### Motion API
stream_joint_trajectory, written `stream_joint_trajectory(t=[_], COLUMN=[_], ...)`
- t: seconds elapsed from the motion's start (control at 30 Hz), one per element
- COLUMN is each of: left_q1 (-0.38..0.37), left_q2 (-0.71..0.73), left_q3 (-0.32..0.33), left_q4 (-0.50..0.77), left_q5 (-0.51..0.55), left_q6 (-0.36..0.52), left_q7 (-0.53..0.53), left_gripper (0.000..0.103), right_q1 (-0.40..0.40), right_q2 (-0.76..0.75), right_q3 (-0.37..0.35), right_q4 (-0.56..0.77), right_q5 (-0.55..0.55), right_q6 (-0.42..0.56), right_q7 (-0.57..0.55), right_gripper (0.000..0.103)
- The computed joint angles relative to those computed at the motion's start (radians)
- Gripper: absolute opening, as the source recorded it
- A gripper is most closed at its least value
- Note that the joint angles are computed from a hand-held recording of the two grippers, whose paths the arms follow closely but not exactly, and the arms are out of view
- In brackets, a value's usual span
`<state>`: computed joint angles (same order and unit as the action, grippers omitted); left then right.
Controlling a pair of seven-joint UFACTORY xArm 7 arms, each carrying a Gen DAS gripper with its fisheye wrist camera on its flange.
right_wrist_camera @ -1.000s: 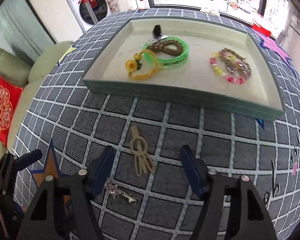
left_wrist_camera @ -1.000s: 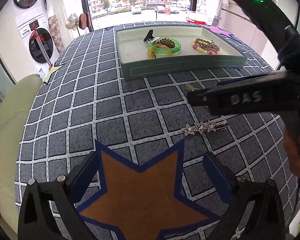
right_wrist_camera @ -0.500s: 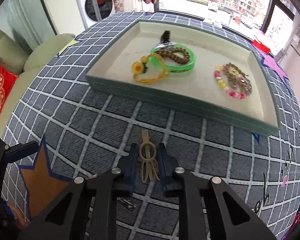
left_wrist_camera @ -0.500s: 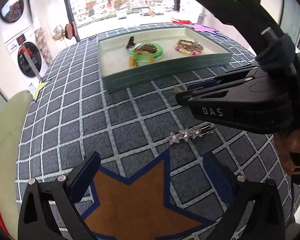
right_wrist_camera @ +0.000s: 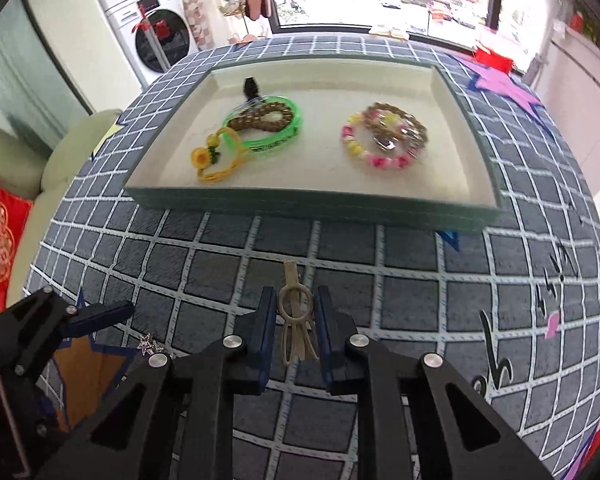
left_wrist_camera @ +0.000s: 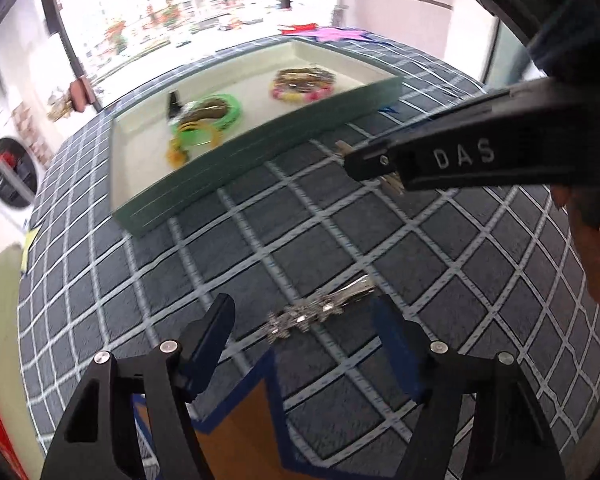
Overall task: Organize jewelry
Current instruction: 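Grasp the silver star hair clip with the left tool while the right grasps the beige tassel clip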
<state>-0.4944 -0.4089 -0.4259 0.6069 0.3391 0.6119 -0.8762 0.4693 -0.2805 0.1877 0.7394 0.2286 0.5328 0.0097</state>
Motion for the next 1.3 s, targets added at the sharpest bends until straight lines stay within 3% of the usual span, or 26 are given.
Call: stream_joint_trajectory(t=[0.23, 0.27, 0.3, 0.37, 0.67, 0.9, 1.07, 1.23, 1.27, 1.3], left_q1=[-0.027, -0.026, -0.028, -0.029, 0.007, 0.054, 0.039, 0.017, 0.012, 0.011], left_q2=[0.015, 0.011, 0.004, -0.008, -0.075, -0.115, -0.076, -0.085, -0.086, -0.087], left_q3=[0.06, 0.058, 0.059, 0.062, 0.029, -0.041, -0.036, -0.016, -0.01, -0.008], left_q4=[-0.007, -0.009, -0.012, -0.016, -0.08, -0.066, -0.032, -0.047, -0.049, -0.05], left_q5=[-0.101, -0.105, -0.114, -0.131, -0.185, -0.117, -0.076, -0.055, -0.059, -0.057], left_q6=[-0.045, -0.046, -0.047, -0.044, -0.093, -0.017, 0.056, 0.055, 0.053, 0.052], left_q7=[0.073, 0.077, 0.083, 0.094, -0.048, -0.2, -0.201, -0.19, -0.182, -0.179], left_gripper=[0.082, 0.075, 0.062, 0.05, 0.049, 0.049, 0.05, 0.05, 0.061, 0.08], right_q1=[-0.001, 0.0, 0.001, 0.001, 0.004, 0.008, 0.011, 0.013, 0.013, 0.012], right_q2=[-0.034, -0.038, -0.041, -0.047, -0.073, -0.098, -0.103, -0.111, -0.111, -0.11], right_q3=[-0.02, -0.022, -0.023, -0.026, -0.034, -0.042, -0.047, -0.053, -0.052, -0.053], right_q4=[-0.032, -0.035, -0.037, -0.041, -0.058, -0.07, -0.073, -0.077, -0.077, -0.077], right_q5=[0.032, 0.037, 0.041, 0.046, 0.069, 0.083, 0.094, 0.108, 0.109, 0.11], right_q6=[0.004, 0.003, 0.003, 0.003, 0.008, 0.015, 0.02, 0.023, 0.024, 0.025], right_q7=[-0.019, -0.022, -0.024, -0.028, -0.043, -0.058, -0.065, -0.077, -0.077, -0.079], right_gripper=[0.021, 0.021, 0.021, 0.021, 0.021, 0.021, 0.021, 0.021, 0.021, 0.021])
